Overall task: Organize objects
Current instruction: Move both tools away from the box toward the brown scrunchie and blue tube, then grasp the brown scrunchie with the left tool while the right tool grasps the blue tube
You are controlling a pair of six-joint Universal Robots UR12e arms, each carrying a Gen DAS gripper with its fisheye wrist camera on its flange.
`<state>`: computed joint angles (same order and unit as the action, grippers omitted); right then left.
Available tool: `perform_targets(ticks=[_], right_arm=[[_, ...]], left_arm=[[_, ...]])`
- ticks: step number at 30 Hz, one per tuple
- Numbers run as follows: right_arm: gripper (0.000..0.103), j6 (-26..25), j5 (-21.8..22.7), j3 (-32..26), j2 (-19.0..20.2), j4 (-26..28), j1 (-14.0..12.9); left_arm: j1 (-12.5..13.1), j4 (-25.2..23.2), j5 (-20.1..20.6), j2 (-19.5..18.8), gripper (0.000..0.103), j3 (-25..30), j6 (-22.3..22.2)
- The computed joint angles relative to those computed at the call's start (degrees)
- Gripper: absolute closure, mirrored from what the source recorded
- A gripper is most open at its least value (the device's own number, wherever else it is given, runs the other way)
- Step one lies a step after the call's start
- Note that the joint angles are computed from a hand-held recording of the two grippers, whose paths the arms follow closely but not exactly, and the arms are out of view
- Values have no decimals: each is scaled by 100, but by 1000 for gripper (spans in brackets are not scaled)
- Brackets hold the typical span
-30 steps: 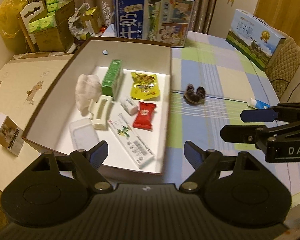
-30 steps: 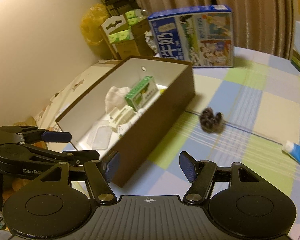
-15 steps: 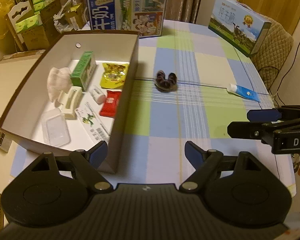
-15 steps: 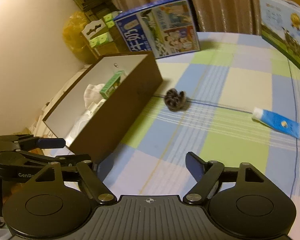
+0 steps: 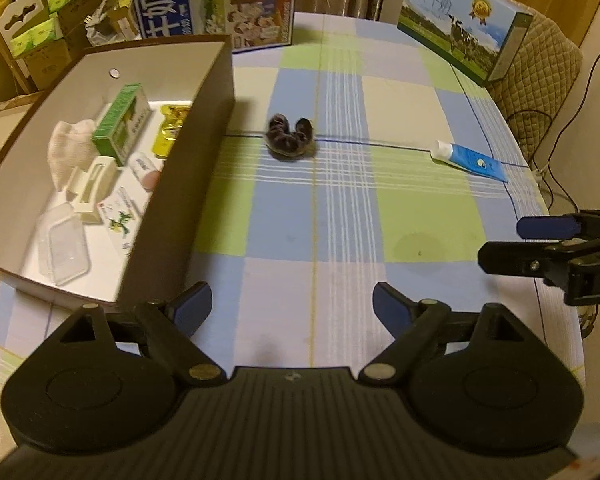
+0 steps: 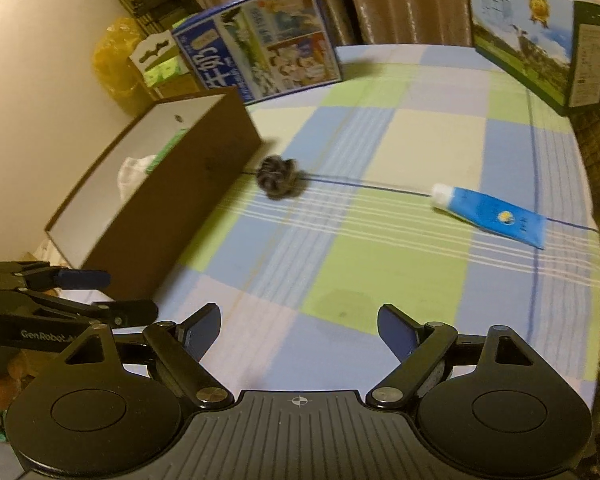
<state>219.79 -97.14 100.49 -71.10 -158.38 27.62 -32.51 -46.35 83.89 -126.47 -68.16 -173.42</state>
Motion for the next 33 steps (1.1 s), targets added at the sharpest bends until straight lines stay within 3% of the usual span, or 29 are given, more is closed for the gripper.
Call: perform_targets(ticks=[6,11,19,28,33], right_arm=[[20,-141,-394,186,-92,210,-95],[20,-362,-465,384,-120,20,-268],[21,-1588,-903,384,71,-6,-423],[26,-2635,-627,306,409,-484,-789],[26,-3141,-345,197,571,-499,-962]], left_arm=[[-85,-206,-13,-220,18,279,3],[-149,-307,-30,-453,18,563,13],[-238,-365,10,-832,18,1013,-20],[-293,-452,183,-1251,18,1560,-174],[-311,-544,346,-1476,18,1885,-228]])
